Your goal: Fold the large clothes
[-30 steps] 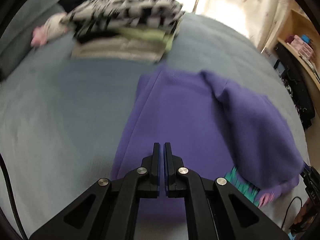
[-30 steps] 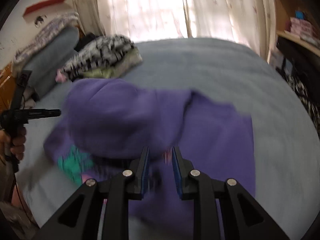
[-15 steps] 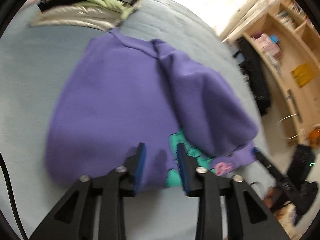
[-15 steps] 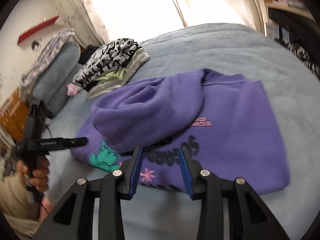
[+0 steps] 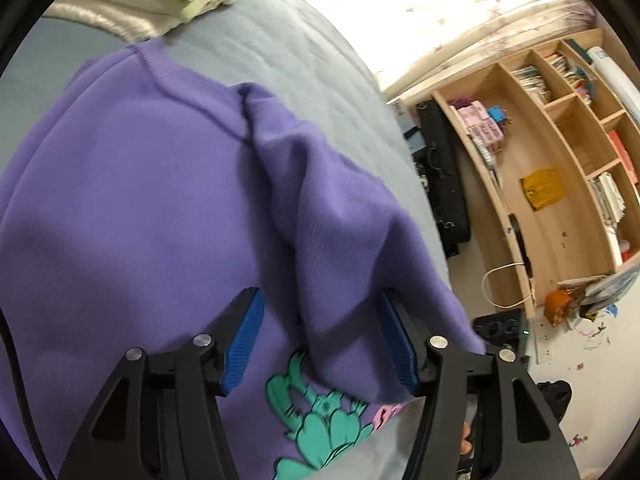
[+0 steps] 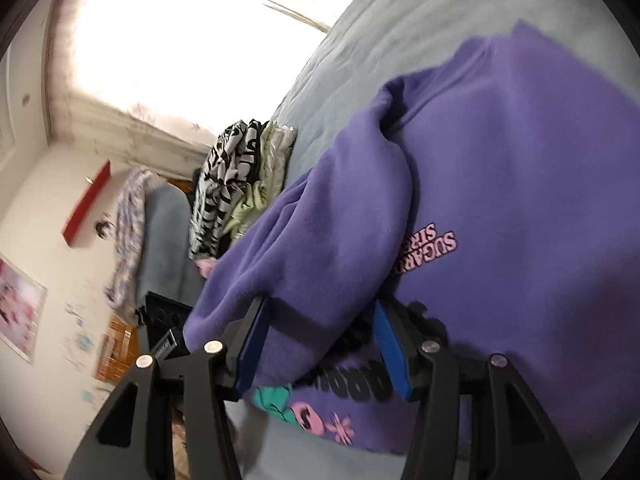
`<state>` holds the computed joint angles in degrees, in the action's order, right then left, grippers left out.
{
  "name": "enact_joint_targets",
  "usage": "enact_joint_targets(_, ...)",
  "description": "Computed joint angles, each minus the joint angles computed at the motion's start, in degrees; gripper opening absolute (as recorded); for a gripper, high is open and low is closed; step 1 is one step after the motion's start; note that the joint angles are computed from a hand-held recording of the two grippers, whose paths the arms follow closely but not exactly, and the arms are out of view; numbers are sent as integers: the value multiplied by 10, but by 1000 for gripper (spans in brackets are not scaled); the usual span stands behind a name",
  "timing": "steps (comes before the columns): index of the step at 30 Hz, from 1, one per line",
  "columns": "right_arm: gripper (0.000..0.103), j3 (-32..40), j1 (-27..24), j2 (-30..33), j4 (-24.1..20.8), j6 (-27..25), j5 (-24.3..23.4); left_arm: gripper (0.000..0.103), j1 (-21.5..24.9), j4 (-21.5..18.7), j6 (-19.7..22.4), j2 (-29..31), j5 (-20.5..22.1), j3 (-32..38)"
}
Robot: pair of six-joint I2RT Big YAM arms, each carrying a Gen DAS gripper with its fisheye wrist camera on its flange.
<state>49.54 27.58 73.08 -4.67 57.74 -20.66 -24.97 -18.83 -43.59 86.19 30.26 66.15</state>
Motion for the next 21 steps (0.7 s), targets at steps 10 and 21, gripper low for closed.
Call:
enact_joint_targets(10, 25, 48, 13, 28, -34, -55, 27, 6, -46, -81, -9, 13, -123, 69)
enact_joint_targets(21, 18, 113, 49, 37, -277, -133, 172, 7, -131, -331, -2, 32, -353, 124)
